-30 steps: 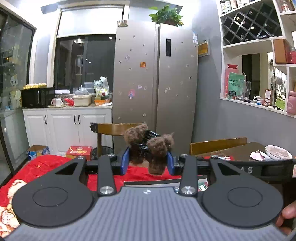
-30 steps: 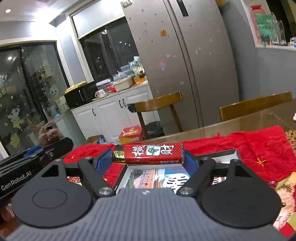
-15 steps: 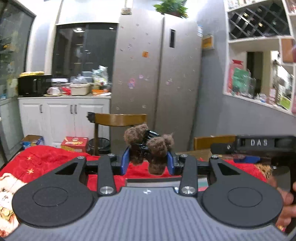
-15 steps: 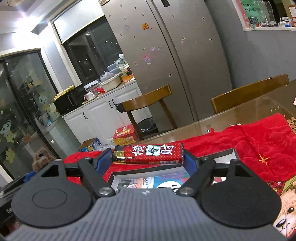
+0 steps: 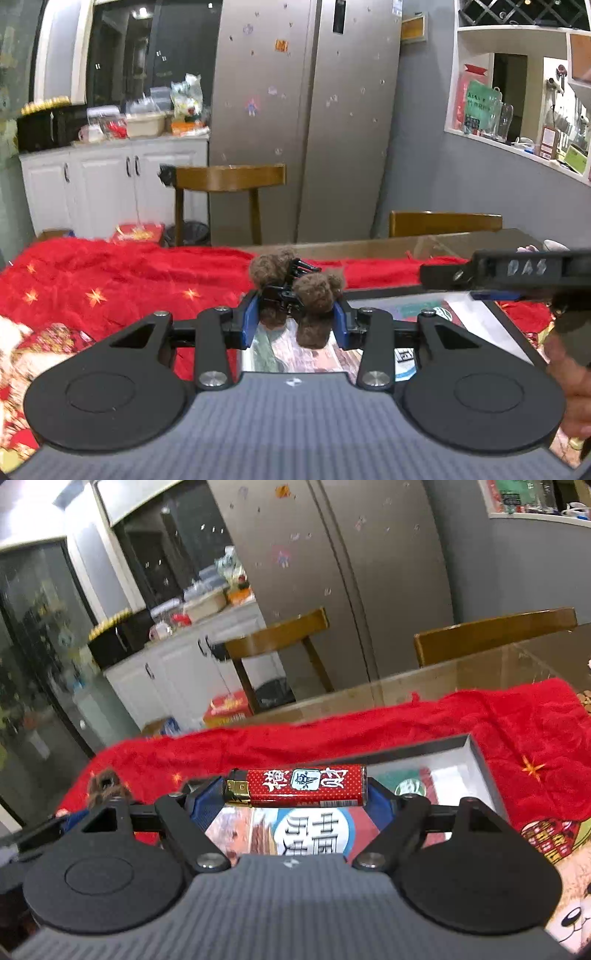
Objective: Organize objects
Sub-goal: 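Carry pompom clip in left tool and candy bar in right tool over box, then open right tool dropping candy bar into box while left tool releases pompom clip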
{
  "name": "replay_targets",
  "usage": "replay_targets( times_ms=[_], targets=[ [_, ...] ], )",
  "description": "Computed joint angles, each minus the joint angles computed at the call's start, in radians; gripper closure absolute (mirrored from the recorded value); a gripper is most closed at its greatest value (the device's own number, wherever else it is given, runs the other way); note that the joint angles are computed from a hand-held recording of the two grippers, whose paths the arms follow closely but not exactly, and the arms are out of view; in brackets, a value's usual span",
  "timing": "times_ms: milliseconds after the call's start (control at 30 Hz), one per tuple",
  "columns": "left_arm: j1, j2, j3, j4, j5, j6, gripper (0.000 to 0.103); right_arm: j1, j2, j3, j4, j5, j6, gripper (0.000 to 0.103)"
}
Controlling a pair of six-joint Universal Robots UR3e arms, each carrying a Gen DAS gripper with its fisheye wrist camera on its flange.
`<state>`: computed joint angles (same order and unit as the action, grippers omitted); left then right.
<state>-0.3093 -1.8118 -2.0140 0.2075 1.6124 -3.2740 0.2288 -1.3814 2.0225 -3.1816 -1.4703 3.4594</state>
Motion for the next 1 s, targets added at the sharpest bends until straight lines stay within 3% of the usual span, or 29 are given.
replay_targets(
  times_ms=[133,300,767,1000],
  targets=[
    [0.035,-0.039,0.002,-0.019,-0.064,-0.027,0.058,0.038,0.048,-0.028,0.024,-0.03,0.004,0.023],
    [0.033,-0.102,0.054,-0.083,-0.056,-0.033,0.058,0.051,0.08,-0.045,0.07,-0.026,0.002,0.023],
    [-0.01,-0.16,0.159,-0.252,0.023,-0.024,0.058,0.059,0.096,-0.07,0.15,-0.044,0.015,0.023],
    [-0.03,-0.166,0.228,-0.394,0.066,-0.042,0.057,0.068,0.108,-0.096,0.203,-0.052,0.026,0.023]
  ],
)
